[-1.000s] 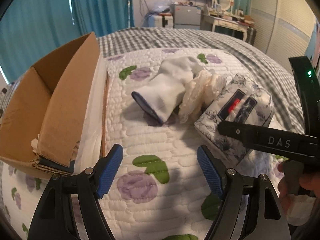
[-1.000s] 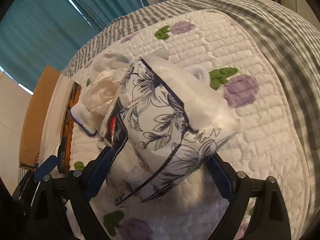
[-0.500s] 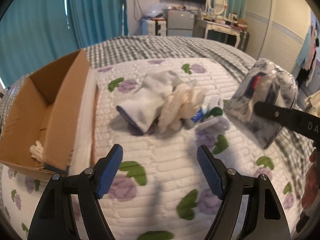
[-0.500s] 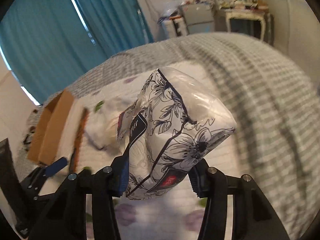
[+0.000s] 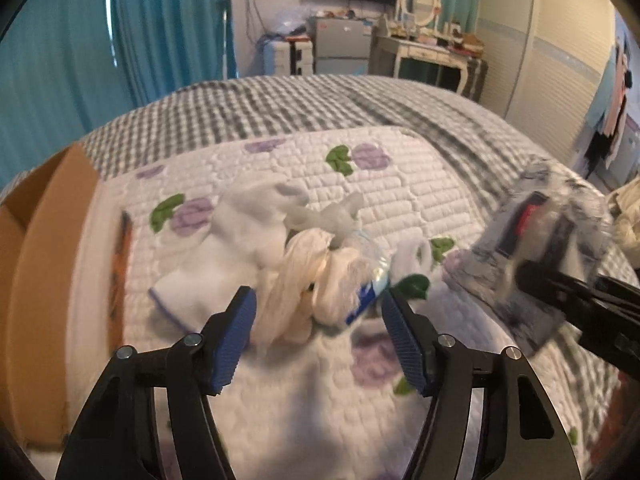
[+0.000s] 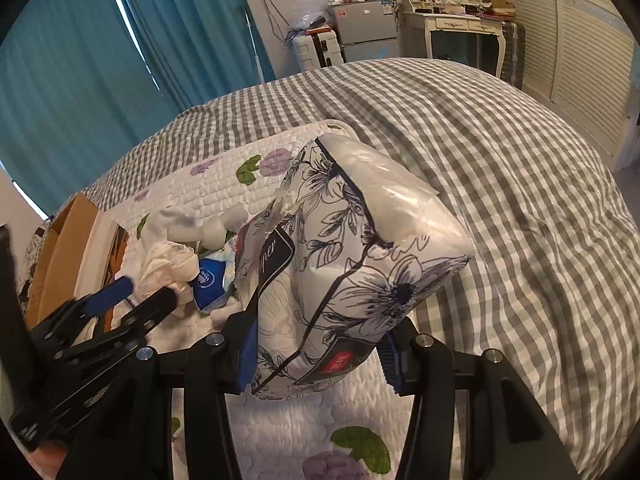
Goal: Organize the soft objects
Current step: 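Grasp the cream lace cloth with the left gripper while the right holds the pack, then lower the pack and lace cloth into the box and open both grippers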
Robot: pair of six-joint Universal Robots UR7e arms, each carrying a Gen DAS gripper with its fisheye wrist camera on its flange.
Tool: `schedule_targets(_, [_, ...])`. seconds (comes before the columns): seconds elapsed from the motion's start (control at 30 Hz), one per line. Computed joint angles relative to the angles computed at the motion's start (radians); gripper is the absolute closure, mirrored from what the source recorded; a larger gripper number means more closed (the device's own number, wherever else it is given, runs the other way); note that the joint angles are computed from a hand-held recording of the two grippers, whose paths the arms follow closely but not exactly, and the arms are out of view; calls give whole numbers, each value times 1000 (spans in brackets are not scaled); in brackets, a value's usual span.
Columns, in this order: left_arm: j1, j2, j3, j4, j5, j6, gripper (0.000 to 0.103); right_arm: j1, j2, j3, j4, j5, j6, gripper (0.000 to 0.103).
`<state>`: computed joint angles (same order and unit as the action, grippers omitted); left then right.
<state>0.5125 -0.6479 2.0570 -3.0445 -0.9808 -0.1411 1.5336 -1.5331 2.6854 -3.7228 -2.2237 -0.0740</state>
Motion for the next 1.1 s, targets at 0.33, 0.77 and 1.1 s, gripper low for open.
schedule_targets(0.33, [28, 4, -7, -16, -40, 54, 83, 29, 58, -17, -52, -31, -36, 54])
schedule_targets(0.77, [-51, -263, 125, 38, -34, 48, 85, 342, 28, -72, 100, -257, -19, 54])
schedule_targets(1.1, [-78, -523, 159, 101, -5, 120, 85, 656, 145, -274, 280, -392, 24, 54])
